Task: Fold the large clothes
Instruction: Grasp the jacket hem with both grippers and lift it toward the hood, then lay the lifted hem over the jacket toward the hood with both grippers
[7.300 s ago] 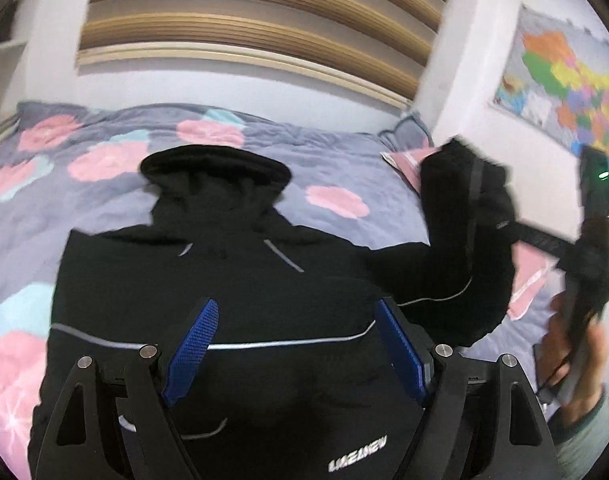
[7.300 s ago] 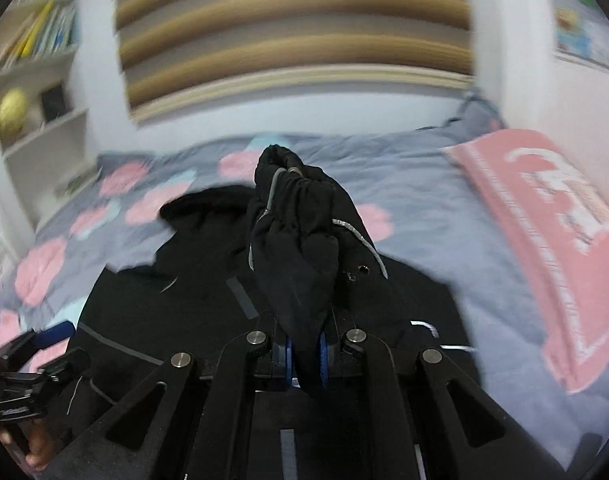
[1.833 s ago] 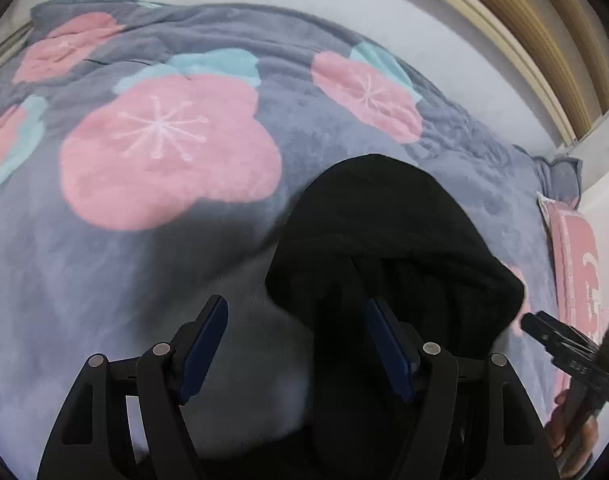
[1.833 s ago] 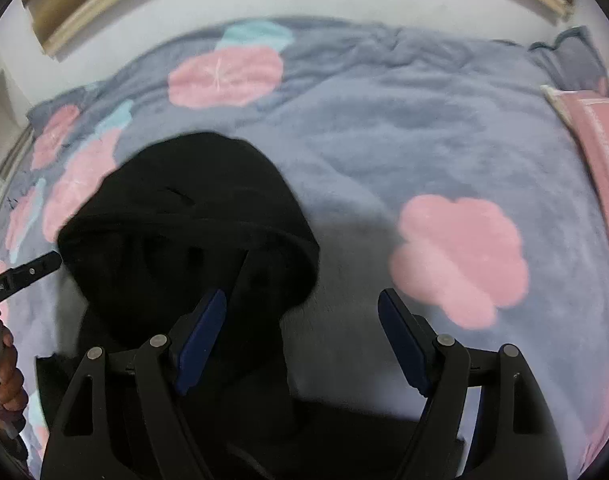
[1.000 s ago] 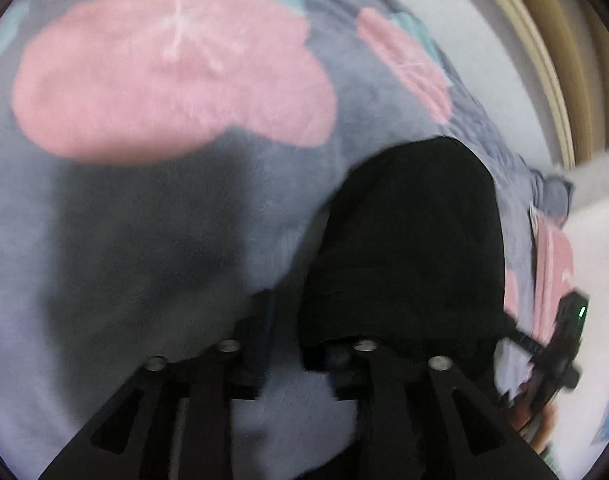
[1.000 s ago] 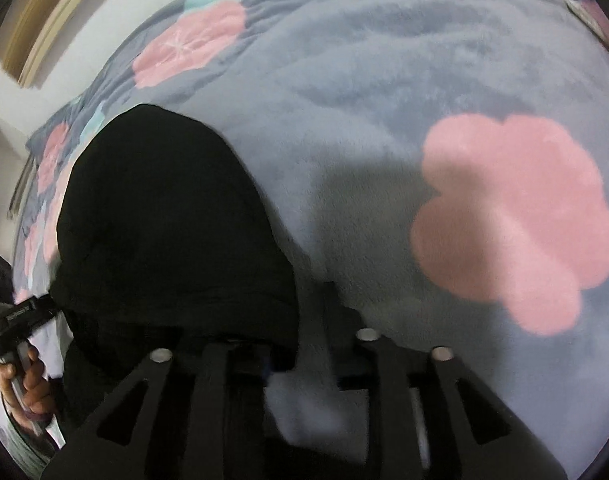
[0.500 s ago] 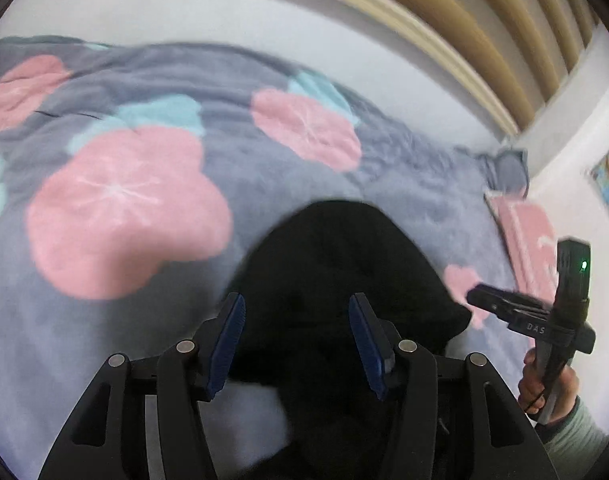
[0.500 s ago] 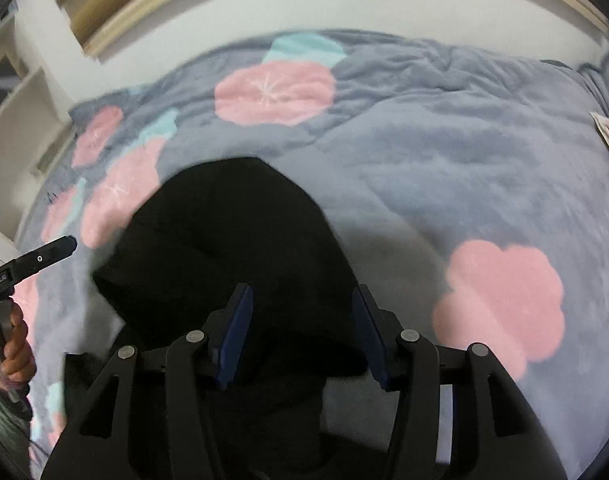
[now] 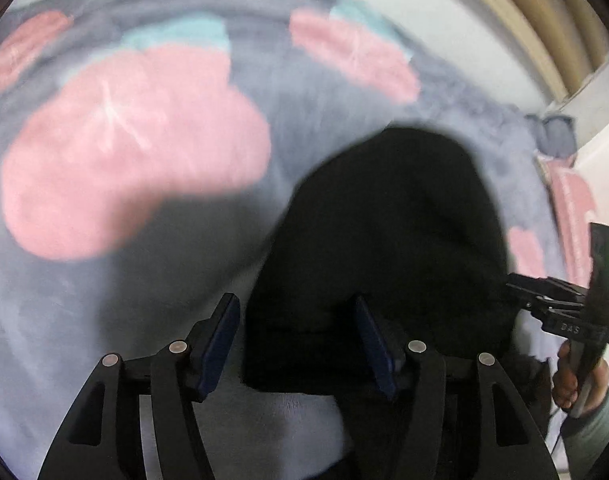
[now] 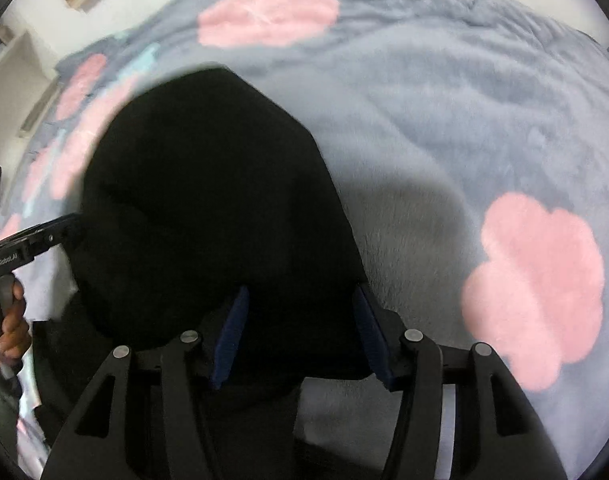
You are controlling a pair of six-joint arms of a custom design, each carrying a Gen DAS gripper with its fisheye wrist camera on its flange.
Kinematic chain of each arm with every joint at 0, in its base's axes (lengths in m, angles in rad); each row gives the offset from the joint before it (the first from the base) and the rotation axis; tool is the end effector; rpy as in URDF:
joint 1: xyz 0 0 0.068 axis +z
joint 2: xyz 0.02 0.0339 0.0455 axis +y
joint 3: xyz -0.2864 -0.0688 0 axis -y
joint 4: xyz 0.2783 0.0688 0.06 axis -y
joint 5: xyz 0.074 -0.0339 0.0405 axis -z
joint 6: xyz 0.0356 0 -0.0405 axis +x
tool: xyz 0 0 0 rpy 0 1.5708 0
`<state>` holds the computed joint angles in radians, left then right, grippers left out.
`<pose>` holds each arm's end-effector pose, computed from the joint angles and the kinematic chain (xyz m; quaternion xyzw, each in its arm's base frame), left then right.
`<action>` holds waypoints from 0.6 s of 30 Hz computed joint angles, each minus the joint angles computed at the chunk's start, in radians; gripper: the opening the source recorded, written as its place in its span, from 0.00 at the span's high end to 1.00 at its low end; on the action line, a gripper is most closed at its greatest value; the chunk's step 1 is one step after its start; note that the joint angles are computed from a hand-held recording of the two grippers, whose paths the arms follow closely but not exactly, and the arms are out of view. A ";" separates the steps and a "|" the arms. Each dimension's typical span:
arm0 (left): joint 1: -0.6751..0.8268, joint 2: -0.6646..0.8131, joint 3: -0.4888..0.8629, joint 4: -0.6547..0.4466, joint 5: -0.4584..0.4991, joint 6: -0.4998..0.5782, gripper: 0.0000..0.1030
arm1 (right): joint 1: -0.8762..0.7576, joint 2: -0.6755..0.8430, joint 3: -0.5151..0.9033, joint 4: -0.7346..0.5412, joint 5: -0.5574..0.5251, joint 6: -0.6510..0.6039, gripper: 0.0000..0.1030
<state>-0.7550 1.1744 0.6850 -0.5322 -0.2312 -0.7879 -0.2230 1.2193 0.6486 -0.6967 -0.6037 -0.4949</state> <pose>0.1804 -0.1585 0.2071 -0.0470 0.9555 -0.1082 0.2705 0.2179 -0.0287 0.1839 -0.1724 0.9290 0.2245 0.2383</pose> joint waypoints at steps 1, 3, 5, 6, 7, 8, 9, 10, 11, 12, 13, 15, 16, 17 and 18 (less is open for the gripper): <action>-0.007 -0.048 0.003 -0.016 -0.015 0.015 0.39 | -0.022 0.004 0.028 -0.036 -0.027 -0.031 0.37; 0.019 -0.098 0.033 -0.037 0.008 0.072 0.30 | -0.042 0.025 0.094 -0.089 -0.070 -0.064 0.31; 0.075 -0.094 0.067 -0.035 0.084 0.138 0.25 | -0.035 0.063 0.158 -0.108 -0.083 -0.069 0.31; 0.108 -0.066 0.091 -0.034 0.127 0.172 0.25 | -0.026 0.092 0.186 -0.109 -0.085 -0.072 0.31; 0.142 -0.030 0.110 -0.026 0.181 0.201 0.25 | -0.007 0.135 0.225 -0.112 -0.083 -0.073 0.31; 0.181 0.008 0.123 -0.012 0.249 0.226 0.25 | 0.004 0.169 0.247 -0.112 -0.080 -0.078 0.31; 0.223 0.050 0.131 0.007 0.319 0.247 0.25 | 0.021 0.203 0.271 -0.114 -0.076 -0.075 0.31; 0.245 0.091 0.143 0.022 0.361 0.254 0.25 | 0.039 0.259 0.307 -0.124 -0.075 -0.079 0.31; 0.271 0.130 0.149 0.036 0.405 0.261 0.25 | 0.052 0.301 0.336 -0.126 -0.074 -0.074 0.31; 0.290 0.160 0.149 0.052 0.437 0.263 0.25 | 0.055 0.338 0.355 -0.137 -0.079 -0.087 0.31; 0.309 0.186 0.150 0.069 0.474 0.268 0.25 | 0.066 0.391 0.384 -0.149 -0.086 -0.095 0.31; 0.341 0.239 0.148 0.112 0.546 0.273 0.25 | 0.078 0.467 0.409 -0.144 -0.094 -0.102 0.31; 0.351 0.259 0.146 0.131 0.584 0.277 0.25 | 0.085 0.521 0.438 -0.163 -0.114 -0.109 0.30; 0.358 0.281 0.144 0.153 0.629 0.281 0.25 | 0.103 0.536 0.434 -0.155 -0.128 -0.093 0.29; 0.356 0.305 0.149 0.166 0.647 0.278 0.25 | 0.114 0.560 0.434 -0.150 -0.145 -0.090 0.29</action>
<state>-0.3992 1.4794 0.8345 -0.3658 0.4159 -0.5095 -0.1088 1.7794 1.0824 -0.8463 -0.7490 -0.5847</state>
